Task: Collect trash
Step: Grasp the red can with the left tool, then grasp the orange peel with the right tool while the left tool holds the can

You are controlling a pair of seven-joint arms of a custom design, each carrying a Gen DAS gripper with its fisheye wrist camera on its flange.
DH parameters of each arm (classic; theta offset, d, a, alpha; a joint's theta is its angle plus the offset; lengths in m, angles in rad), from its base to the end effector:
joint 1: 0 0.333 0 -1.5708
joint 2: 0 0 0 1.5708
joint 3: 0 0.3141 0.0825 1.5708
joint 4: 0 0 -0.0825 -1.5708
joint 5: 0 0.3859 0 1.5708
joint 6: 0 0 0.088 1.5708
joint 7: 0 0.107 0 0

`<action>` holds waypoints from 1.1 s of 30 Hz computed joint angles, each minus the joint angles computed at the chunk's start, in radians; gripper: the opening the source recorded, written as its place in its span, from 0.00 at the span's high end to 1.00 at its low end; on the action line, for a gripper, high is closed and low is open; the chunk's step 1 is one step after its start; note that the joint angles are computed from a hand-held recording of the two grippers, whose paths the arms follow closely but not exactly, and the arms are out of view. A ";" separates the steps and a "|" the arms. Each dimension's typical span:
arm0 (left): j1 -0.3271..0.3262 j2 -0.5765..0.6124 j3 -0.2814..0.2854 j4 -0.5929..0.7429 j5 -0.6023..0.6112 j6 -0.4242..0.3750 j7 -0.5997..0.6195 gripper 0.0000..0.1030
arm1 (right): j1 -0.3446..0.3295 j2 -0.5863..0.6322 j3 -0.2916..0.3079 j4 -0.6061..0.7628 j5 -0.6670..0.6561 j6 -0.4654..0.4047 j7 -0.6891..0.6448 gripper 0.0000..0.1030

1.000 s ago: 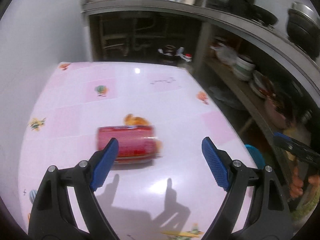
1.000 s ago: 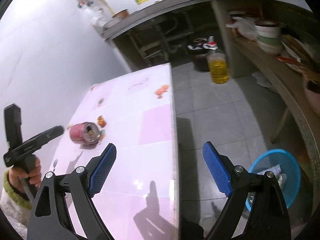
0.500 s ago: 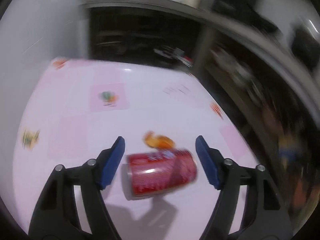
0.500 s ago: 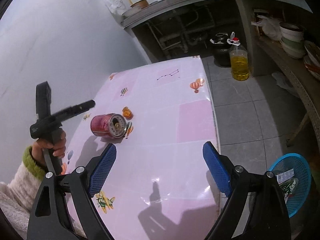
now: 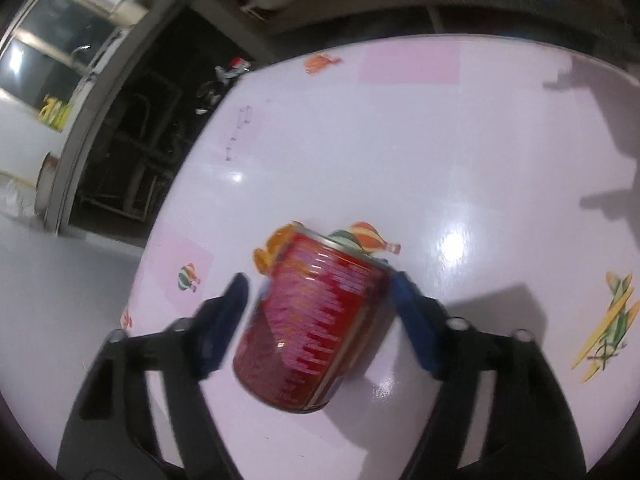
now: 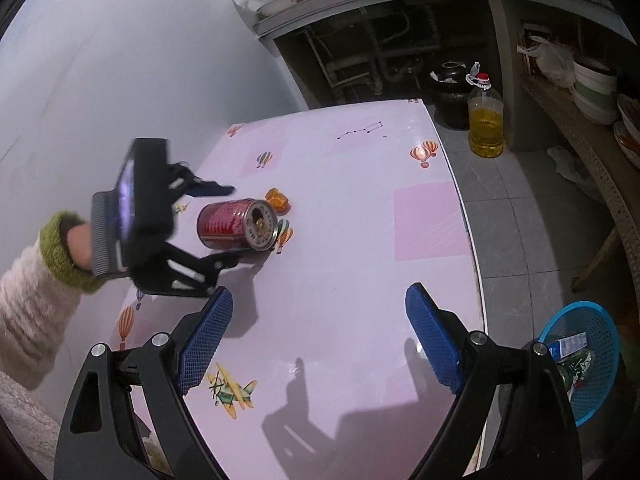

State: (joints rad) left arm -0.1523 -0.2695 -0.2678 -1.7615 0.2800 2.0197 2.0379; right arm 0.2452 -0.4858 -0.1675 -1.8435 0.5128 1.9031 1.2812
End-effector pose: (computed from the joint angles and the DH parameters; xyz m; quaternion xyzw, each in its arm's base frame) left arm 0.4607 -0.2129 0.7200 -0.2900 0.9071 -0.0496 0.3010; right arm 0.4153 0.0416 0.7738 -0.7503 0.5360 -0.0145 0.3867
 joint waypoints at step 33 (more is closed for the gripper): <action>0.141 -0.629 0.009 -0.619 -0.384 0.465 -0.818 0.43 | 0.025 0.557 0.246 0.507 -0.111 -0.035 -0.014 0.41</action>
